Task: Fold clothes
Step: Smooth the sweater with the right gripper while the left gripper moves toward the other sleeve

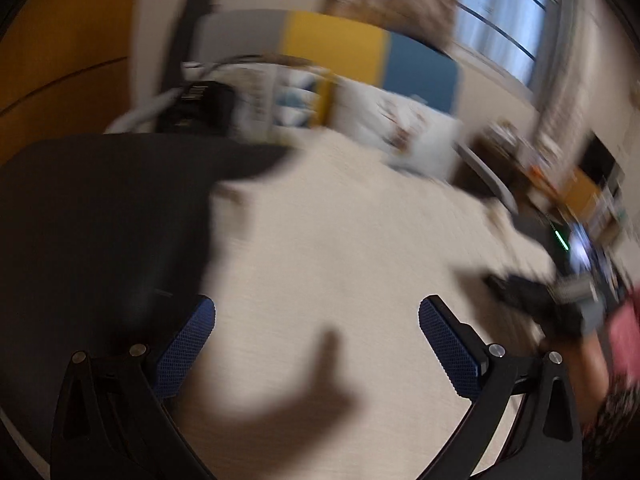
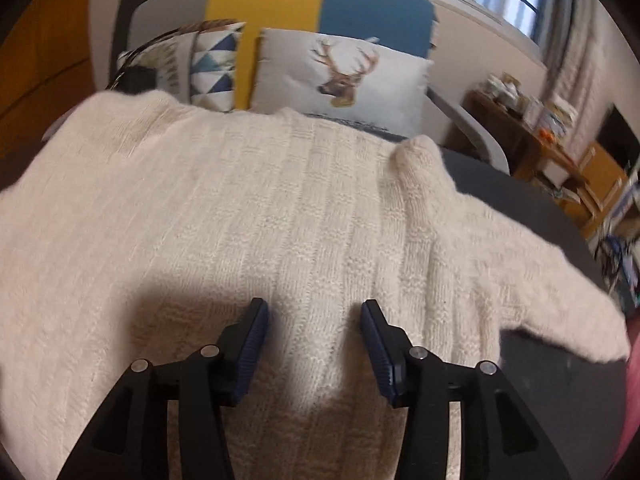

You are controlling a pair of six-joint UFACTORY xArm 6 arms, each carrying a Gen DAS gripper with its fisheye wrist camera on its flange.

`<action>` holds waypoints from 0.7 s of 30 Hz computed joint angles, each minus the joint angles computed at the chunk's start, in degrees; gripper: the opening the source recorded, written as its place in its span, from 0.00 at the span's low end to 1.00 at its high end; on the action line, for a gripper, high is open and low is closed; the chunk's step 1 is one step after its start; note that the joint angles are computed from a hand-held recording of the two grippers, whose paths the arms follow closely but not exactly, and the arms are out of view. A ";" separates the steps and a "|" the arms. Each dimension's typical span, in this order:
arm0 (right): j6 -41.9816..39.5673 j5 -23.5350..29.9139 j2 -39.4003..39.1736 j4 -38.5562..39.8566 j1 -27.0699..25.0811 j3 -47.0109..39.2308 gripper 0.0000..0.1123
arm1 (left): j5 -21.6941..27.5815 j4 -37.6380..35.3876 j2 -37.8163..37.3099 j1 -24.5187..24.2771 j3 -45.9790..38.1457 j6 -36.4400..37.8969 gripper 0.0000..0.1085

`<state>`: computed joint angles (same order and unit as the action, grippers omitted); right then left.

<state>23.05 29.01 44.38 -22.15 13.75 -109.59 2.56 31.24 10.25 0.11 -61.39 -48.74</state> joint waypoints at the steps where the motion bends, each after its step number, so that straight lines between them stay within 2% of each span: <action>1: 0.43 -0.50 -0.05 0.49 -0.25 0.37 0.42 | 0.64 0.65 0.60 1.70 -0.86 -1.78 0.95; 3: 1.69 -0.39 0.10 -1.12 0.01 0.34 0.43 | 3.11 -0.52 3.36 4.04 -3.75 -3.27 0.95; 5: 2.79 0.04 0.37 -3.02 0.33 -0.07 0.43 | 6.36 -6.75 7.21 5.12 -7.81 0.94 0.95; 7: 3.00 0.10 0.72 -3.43 0.39 -0.53 0.43 | 11.87 -10.50 11.28 5.22 -13.23 5.83 0.95; 10: 2.36 -0.75 0.26 -1.84 0.18 0.43 0.44 | 19.75 -9.59 15.88 5.09 -20.37 6.65 0.95; 14: 1.34 -1.77 0.14 0.03 -0.07 0.95 0.45 | 17.95 -16.02 18.69 3.93 -23.69 14.63 0.95; 17: 1.54 -1.86 0.13 -0.25 -0.06 1.04 0.45 | 19.36 -18.75 20.96 2.14 -26.99 23.73 0.95; 19: 1.31 -2.12 0.11 0.21 -0.13 1.19 0.45 | 19.56 -17.06 21.82 1.34 -27.76 24.95 0.95; 21: 0.85 -2.48 0.00 1.05 -0.23 1.45 0.45 | 17.47 -16.14 21.58 1.25 -26.69 24.22 0.95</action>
<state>23.90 26.53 44.39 -21.09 13.52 -108.14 20.03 15.10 31.83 1.36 -88.08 -24.51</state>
